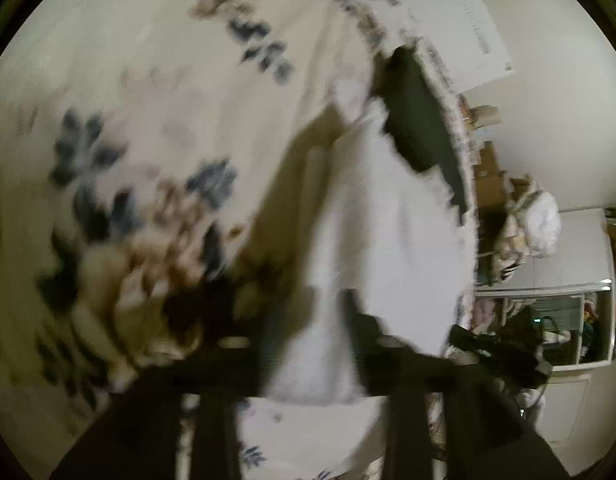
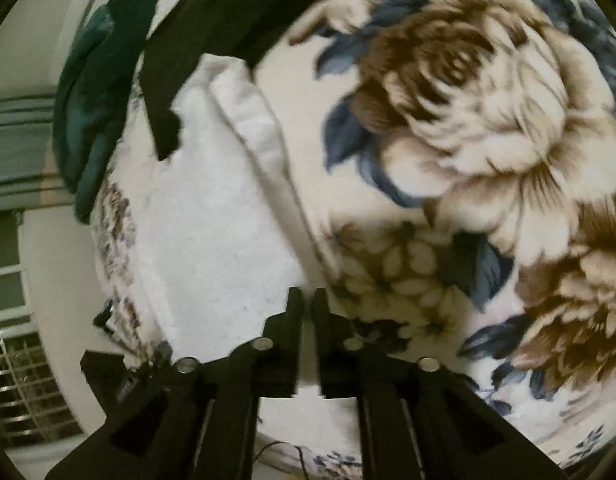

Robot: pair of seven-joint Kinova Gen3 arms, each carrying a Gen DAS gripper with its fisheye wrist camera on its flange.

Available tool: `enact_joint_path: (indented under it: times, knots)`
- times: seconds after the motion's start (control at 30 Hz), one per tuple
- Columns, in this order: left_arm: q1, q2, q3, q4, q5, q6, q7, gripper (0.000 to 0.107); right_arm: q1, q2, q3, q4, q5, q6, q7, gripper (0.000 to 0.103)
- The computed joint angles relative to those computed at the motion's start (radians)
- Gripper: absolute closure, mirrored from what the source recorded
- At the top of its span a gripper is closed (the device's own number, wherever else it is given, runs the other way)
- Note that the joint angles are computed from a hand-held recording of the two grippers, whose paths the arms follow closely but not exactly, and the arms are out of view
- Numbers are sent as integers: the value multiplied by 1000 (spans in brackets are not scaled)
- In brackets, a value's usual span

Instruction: Fold small clothes

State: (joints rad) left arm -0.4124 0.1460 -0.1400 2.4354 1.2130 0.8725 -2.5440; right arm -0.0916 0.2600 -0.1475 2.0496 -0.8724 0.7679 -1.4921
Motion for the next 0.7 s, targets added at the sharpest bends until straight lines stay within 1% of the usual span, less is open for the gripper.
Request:
enact_joint_path:
  times: [0.03, 0.07, 0.1, 0.13, 0.17, 0.2, 0.23, 0.27, 0.3, 0.33, 0.37, 0.47, 0.57, 0.6, 0.63, 0.67, 0.7]
  knots:
    - [5, 10, -14, -3, 30, 7, -34, 46, 8, 7, 6, -9, -17, 12, 32, 58]
    - [6, 30, -18, -3, 70, 12, -75, 41, 33, 16, -6, -13, -44, 16, 72, 31]
    - [-9, 69, -3, -17, 110, 25, -115, 41, 72, 35, -37, -20, -70, 16, 113, 24]
    - [-7, 115, 0, -31, 142, 43, -152, 41, 115, 68, -77, -34, -89, 26, 154, 18]
    - [-10, 162, 20, -49, 165, 44, -174, 41, 141, 111, -98, -56, -103, 49, 194, 14]
    - [-3, 208, 22, -74, 180, 61, -192, 41, 148, 145, -103, -71, -116, 63, 230, 13]
    - [2, 254, 38, -99, 193, 61, -196, 41, 137, 178, -95, -88, -129, 74, 253, 13]
    - [-4, 301, 56, -122, 193, 72, -200, 41, 110, 217, -69, -106, -153, 96, 286, 13]
    - [6, 347, 55, -150, 192, 89, -201, 41, 99, 264, -61, -128, -168, 117, 315, 13]
    - [10, 376, 64, -170, 184, 92, -194, 41, 101, 300, -70, -144, -175, 127, 333, 12]
    - [12, 405, 75, -185, 189, 98, -201, 41, 102, 347, -76, -162, -194, 145, 366, 9]
    - [15, 433, 94, -199, 210, 102, -223, 41, 132, 451, -130, -201, -245, 179, 437, 8]
    - [12, 443, 104, -197, 246, 128, -250, 42, 122, 511, -146, -239, -271, 203, 444, 9]
    - [15, 437, 102, -190, 255, 130, -255, 50, 116, 519, -149, -247, -276, 201, 445, 12]
    - [16, 431, 99, -181, 266, 135, -261, 61, 109, 518, -150, -248, -280, 191, 446, 18]
    - [18, 425, 97, -175, 278, 141, -265, 81, 96, 509, -146, -249, -275, 177, 439, 31]
    - [27, 409, 92, -170, 288, 135, -270, 81, 93, 502, -147, -245, -275, 168, 441, 42]
